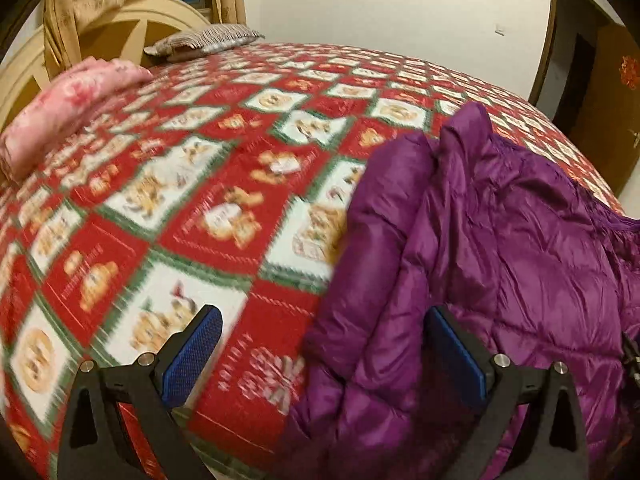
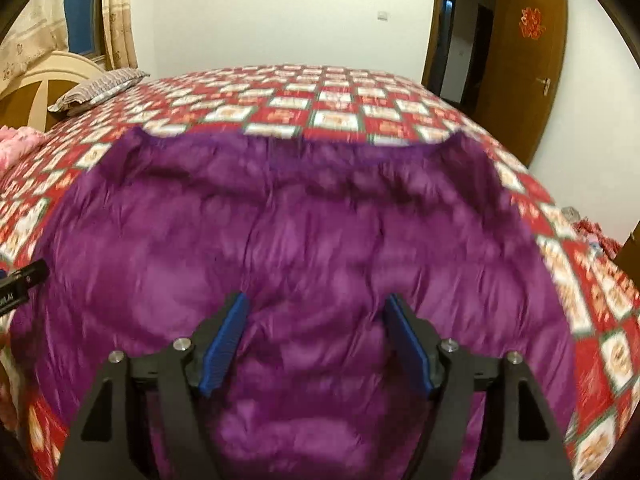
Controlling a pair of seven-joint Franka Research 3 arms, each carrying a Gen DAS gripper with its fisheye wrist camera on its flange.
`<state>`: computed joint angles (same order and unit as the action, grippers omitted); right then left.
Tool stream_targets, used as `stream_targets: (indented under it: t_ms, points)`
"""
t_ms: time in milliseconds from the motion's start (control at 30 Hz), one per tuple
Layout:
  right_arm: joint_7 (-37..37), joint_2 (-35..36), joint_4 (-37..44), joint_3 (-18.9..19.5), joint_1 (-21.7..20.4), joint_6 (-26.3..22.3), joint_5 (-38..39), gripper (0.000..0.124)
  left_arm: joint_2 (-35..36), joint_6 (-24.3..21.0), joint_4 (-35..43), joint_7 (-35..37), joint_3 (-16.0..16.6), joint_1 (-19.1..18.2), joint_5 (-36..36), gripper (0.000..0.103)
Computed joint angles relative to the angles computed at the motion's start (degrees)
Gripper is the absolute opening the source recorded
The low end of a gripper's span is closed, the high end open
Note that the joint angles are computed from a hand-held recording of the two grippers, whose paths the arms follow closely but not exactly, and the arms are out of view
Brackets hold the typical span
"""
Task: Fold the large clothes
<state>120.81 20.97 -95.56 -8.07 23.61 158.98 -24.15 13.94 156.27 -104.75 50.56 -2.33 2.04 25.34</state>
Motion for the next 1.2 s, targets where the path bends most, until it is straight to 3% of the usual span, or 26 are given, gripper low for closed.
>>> stream_targets:
  t_ms: [67, 233, 300, 367, 467, 500, 567, 667, 700, 800, 933, 1067, 1200]
  points:
    - [1.55, 0.40, -0.10, -1.15, 1.00, 0.53, -2.13, 0.076, 0.15, -0.23, 0.29, 0.50, -0.10, -0.20, 0.63, 0.102]
    - [-0.15, 2.47, 3.19, -0.45, 0.82, -2.90, -1.57, 0.077, 0.59, 0.71, 0.13, 5.68, -2.13, 1.47, -5.99, 0.102]
    - [-0.18, 2.48, 3.27, -0.50, 0.89, -3.17, -1.66, 0.077, 0.80, 2.19, -0.20, 9.28, -3.79, 2.93, -11.00, 0.097]
    - [-0.82, 2.45, 3.37, -0.09, 0.53, -3.24, -1.06, 0.077, 0.51, 4.12, -1.12, 12.64, -4.69, 3.49, -13.86, 0.079]
    - [-1.07, -0.51, -0.04, 0.29, 0.14, -1.86, -0.29, 0.077, -0.08, 6.85, -2.58, 19.53, -6.57, 4.51, -18.83, 0.062]
    - [1.56, -2.28, -2.34, -0.86, 1.08, -0.72, -2.22, 0.077, -0.25, 7.43, -2.99, 20.97, -6.86, 4.65, -20.07, 0.058]
    - [6.31, -4.71, -5.78, -2.24, 2.36, 0.60, -7.05, 0.077, -0.40, 8.80, -3.60, 27.29, -9.44, 6.61, -26.04, 0.038]
    - [7.38, -4.57, -6.89, -0.80, 1.85, -1.38, -10.21, 0.077, -1.03, 10.38, -4.52, 29.58, -8.62, 5.41, -26.78, 0.019]
    - [9.30, -4.10, -6.76, -1.27, 2.29, -1.09, -12.83, 0.077, -1.39, 11.01, -4.95, 29.56, -8.04, 4.79, -26.17, 0.017]
    - [7.35, -3.14, -4.73, 0.70, 0.70, -3.39, -11.20, 0.077, -2.48, 12.46, -6.28, 29.85, -7.46, 4.38, -26.29, 0.012]
    - [5.73, -3.57, -4.42, 1.87, -0.02, -4.04, -10.23, 0.076, -5.97, 14.33, -9.41, 37.88, -10.60, 7.87, -36.71, 0.010]
    - [3.25, -7.66, -10.35, 3.11, -1.96, 4.17, -6.05, 0.076, -9.72, 15.33, -12.33, 42.65, -8.67, 7.44, -41.74, 0.009]
    - [15.51, -11.11, -14.48, -1.75, 0.07, 12.03, -16.07, 0.077, -12.86, 16.62, -14.15, 37.40, -3.82, 5.37, -33.85, 0.009]
